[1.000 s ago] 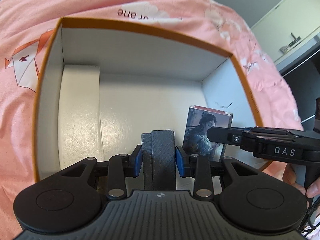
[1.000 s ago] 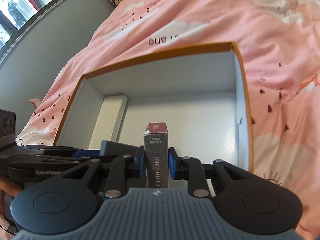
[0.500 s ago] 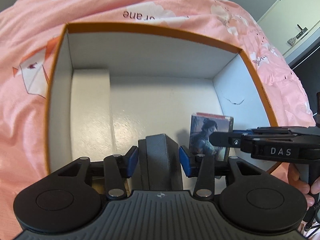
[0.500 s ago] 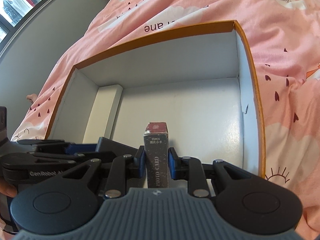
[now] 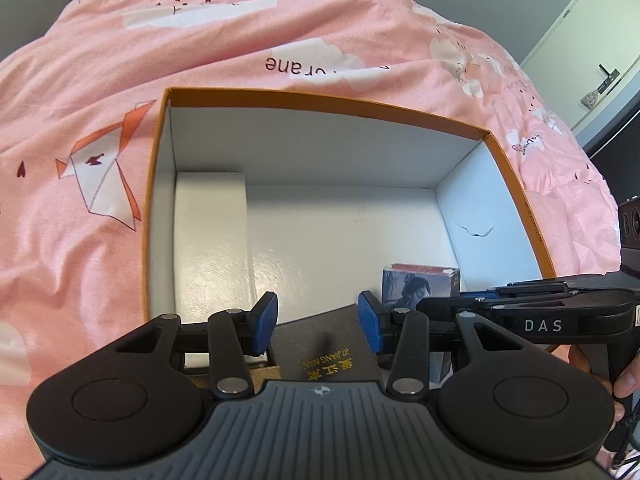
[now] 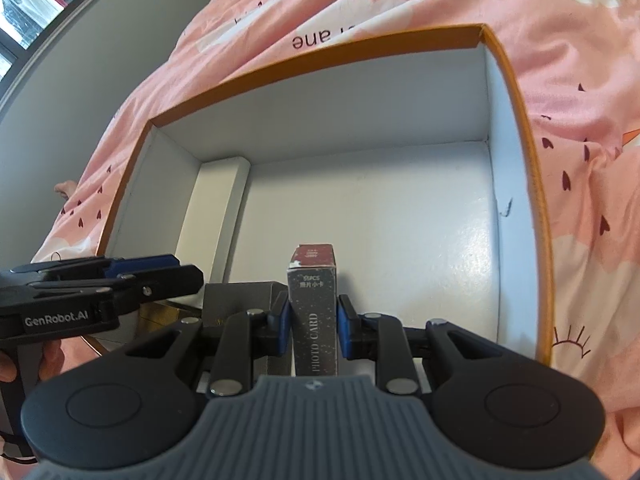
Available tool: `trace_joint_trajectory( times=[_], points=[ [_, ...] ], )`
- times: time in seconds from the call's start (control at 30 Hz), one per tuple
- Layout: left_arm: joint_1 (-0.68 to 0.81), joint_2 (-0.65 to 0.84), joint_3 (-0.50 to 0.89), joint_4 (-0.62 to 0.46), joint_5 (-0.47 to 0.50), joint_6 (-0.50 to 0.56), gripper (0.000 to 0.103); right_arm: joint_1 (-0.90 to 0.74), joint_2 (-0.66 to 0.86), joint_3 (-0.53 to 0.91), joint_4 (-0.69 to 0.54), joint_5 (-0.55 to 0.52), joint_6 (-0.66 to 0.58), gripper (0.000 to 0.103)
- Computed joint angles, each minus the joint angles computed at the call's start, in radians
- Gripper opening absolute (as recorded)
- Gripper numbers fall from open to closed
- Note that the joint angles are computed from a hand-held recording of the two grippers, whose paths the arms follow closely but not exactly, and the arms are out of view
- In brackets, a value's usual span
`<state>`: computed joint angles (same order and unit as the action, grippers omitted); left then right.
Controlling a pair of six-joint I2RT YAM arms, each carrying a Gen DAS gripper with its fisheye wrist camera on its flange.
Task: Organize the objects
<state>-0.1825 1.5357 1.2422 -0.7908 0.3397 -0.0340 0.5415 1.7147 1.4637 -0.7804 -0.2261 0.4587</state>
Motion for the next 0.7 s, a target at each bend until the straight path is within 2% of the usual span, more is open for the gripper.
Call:
trace_joint_trajectory(
  times=[0.13,0.37,0.57,0.63,0.7],
  points=[
    [0.002,-0.002,-0.005,0.016,0.002,-0.012,0.050,-0.015,0.056,0.051,-0.030,-0.089,0.014,0.025],
    [0.001,-0.007,-0.028,0.041,0.010,-0.027,0.050,-0.043,0.149,0.151,-0.100,-0.145,0.019,0.025],
    [-0.002,-0.022,-0.051,0.054,0.008,-0.030,0.050,-0.024,0.203,0.216,-0.183,-0.081,-0.039,0.032],
    [-0.007,-0.029,-0.061,0.061,-0.001,-0.033,0.050,-0.004,0.213,0.242,-0.215,-0.032,-0.065,0.038],
    [-0.009,-0.038,-0.069,0.064,-0.004,-0.035,0.050,0.018,0.217,0.260,-0.241,0.026,-0.093,0.050]
  ],
)
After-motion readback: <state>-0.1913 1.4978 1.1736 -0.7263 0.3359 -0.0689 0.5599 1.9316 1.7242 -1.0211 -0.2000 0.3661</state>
